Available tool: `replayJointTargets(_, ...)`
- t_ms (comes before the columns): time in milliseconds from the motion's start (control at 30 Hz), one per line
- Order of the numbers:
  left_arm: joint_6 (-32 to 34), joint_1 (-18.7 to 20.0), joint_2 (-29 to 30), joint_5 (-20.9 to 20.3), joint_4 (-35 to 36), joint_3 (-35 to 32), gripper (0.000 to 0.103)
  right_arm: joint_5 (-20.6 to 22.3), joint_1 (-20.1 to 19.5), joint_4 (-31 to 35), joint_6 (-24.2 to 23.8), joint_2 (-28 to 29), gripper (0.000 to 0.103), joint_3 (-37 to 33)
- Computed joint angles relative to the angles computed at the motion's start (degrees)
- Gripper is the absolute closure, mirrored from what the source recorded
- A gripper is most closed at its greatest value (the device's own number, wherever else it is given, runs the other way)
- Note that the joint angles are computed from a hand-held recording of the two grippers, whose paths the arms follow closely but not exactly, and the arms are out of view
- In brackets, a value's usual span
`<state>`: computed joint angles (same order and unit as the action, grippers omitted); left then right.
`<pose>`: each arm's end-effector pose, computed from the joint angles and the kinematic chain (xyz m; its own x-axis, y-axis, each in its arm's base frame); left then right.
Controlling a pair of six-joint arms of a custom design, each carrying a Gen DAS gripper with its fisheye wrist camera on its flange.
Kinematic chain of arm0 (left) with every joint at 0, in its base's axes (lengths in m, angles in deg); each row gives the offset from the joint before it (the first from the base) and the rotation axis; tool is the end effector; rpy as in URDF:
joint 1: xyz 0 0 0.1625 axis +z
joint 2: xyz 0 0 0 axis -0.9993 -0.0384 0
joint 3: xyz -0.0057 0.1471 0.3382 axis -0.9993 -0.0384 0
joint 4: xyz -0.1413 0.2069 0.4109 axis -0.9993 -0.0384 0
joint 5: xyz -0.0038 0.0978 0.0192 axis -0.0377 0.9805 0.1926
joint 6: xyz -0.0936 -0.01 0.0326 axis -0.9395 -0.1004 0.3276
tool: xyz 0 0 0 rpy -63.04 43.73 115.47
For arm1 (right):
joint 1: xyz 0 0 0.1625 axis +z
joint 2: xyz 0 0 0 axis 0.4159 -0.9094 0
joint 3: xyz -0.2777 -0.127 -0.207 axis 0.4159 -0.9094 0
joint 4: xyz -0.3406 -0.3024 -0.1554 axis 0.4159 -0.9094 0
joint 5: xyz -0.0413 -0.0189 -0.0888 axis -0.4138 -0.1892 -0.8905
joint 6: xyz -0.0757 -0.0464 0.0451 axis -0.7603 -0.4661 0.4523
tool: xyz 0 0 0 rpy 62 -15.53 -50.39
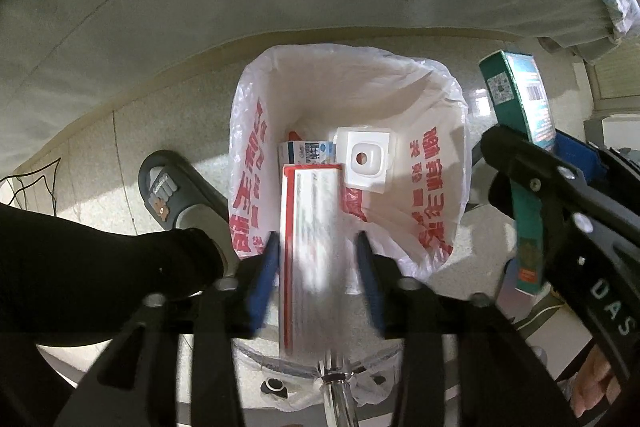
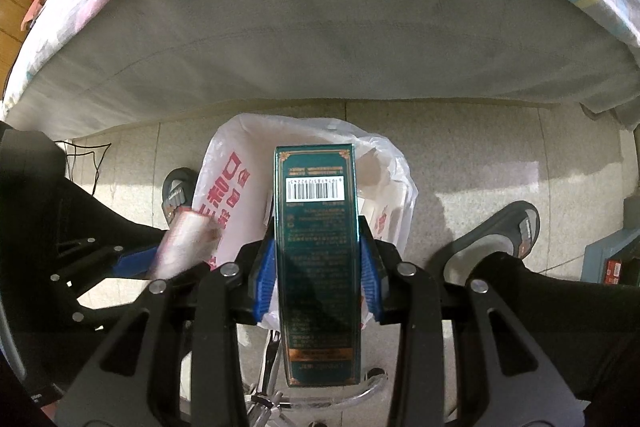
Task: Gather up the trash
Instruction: 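Open both tools to drop the green and red-white boxes into the bag, then raise both tools back above the bed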
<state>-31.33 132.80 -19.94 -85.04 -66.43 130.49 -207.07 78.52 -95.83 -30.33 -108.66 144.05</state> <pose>-0.1365 -0.3833 0.0573 -0.7494 -0.1559 -0.6435 -0.1562 0.9861 -0.0570 0.1808 -0.4296 0.0516 -0.7594 -0.3738 0.5326 -0.3596 0.9233 0.1353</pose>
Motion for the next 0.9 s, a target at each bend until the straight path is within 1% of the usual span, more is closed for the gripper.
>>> replayJointTargets(33,-0.1,-0.3,0.0,0.4,0.4,-0.1,0.044,-0.7,0.0,-0.1,0.3,0.2,0.052,0.0)
replayJointTargets(67,0.0,-0.4,-0.1,0.6,0.5,-0.1,0.040,-0.7,-0.1,-0.5,0.6,0.1,0.040,0.1)
replayJointTargets(100,0.1,-0.5,0.0,0.6,0.3,-0.1,0.037,-0.3,-0.3,-0.6,0.8,-0.1,0.038,0.2)
replayJointTargets(133,0.1,-0.5,-0.1,0.6,0.2,-0.1,0.027,0.2,-0.5,-0.5,1.0,-0.3,0.037,0.1)
replayJointTargets(167,-0.1,-0.6,0.0,0.8,0.3,-0.1,0.023,0.1,-0.4,-0.7,1.0,-0.4,0.036,0.2)
replayJointTargets(200,-0.3,-0.6,0.0,1.0,0.5,-0.1,0.023,0.0,-0.4,-0.9,1.0,-0.5,0.034,0.2)
replayJointTargets(267,-0.5,-0.5,0.0,1.1,0.5,-0.2,0.021,-0.2,-0.6,-1.3,1.3,-0.7,0.032,0.4)
replayJointTargets(633,-0.3,-0.6,0.1,1.4,0.3,-0.1,0.020,-0.2,-0.8,-1.7,1.7,-1.2,0.029,0.9)
replayJointTargets(700,-0.4,-0.7,0.1,1.5,0.3,-0.1,0.020,-0.1,-0.9,-1.7,1.6,-1.2,0.027,0.9)
replayJointTargets(767,-0.5,-0.8,0.1,1.7,0.4,-0.1,0.018,0.1,-1.0,-1.7,1.7,-1.3,0.025,1.0)
replayJointTargets(900,-0.6,-1.0,0.1,2.0,0.2,0.0,0.015,0.4,-1.0,-2.0,1.8,-1.5,0.025,1.1)
